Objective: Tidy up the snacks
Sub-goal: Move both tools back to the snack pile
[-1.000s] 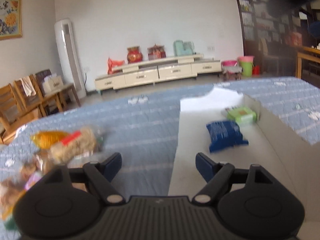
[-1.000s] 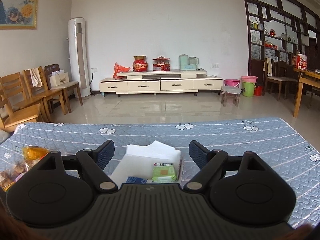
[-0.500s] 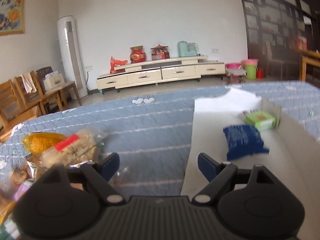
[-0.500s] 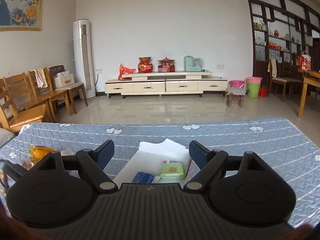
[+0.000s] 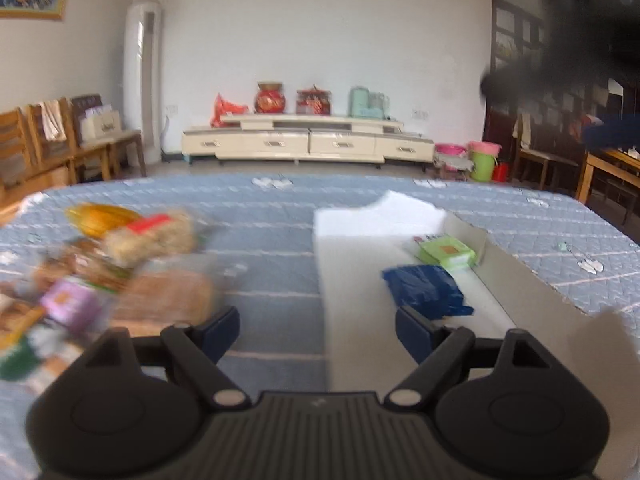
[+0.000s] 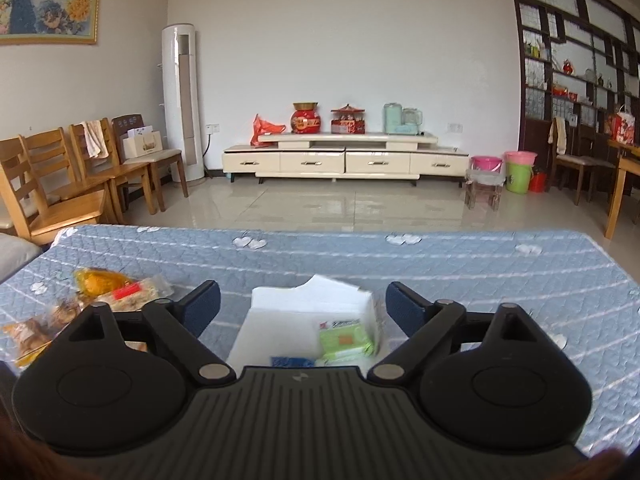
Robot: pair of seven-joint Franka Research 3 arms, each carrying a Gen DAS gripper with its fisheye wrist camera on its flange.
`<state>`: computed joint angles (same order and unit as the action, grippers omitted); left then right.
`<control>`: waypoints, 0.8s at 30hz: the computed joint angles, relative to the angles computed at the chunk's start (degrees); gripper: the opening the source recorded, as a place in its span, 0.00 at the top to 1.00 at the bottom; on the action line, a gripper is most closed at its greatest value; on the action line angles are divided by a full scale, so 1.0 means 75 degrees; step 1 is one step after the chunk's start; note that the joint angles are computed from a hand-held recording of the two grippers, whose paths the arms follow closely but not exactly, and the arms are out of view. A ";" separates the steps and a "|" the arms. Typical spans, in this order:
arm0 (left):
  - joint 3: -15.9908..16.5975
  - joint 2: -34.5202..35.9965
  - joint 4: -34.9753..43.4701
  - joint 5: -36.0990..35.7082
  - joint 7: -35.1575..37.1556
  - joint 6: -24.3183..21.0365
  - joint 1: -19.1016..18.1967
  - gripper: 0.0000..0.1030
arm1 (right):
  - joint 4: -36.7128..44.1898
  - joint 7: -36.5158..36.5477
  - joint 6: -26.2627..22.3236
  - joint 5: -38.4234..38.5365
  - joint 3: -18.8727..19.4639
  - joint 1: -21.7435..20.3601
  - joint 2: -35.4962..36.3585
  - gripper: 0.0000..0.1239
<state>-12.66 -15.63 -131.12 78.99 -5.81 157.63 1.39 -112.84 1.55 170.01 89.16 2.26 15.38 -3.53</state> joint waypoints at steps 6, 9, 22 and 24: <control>0.0067 -0.1694 -0.1206 -0.0317 0.0465 -0.0822 0.0304 0.04 | -0.0555 0.0744 -0.0498 -0.0599 0.0018 0.0135 -0.0377 0.17; 0.0094 -0.2459 -0.1780 -0.0692 0.0624 -0.1125 0.0555 0.01 | -0.0744 0.1192 -0.0655 -0.0886 0.0035 0.0254 -0.0493 0.17; 0.1554 -0.2455 -0.2642 -0.2385 0.2674 0.1224 0.1171 0.01 | -0.1129 0.1664 -0.0822 -0.1640 0.0089 0.0776 -0.0727 0.17; 0.1346 -0.2199 -0.2541 -0.2623 0.2502 0.1374 0.1432 0.01 | -0.1114 0.1731 -0.0779 -0.1755 0.0082 0.0802 -0.0711 0.17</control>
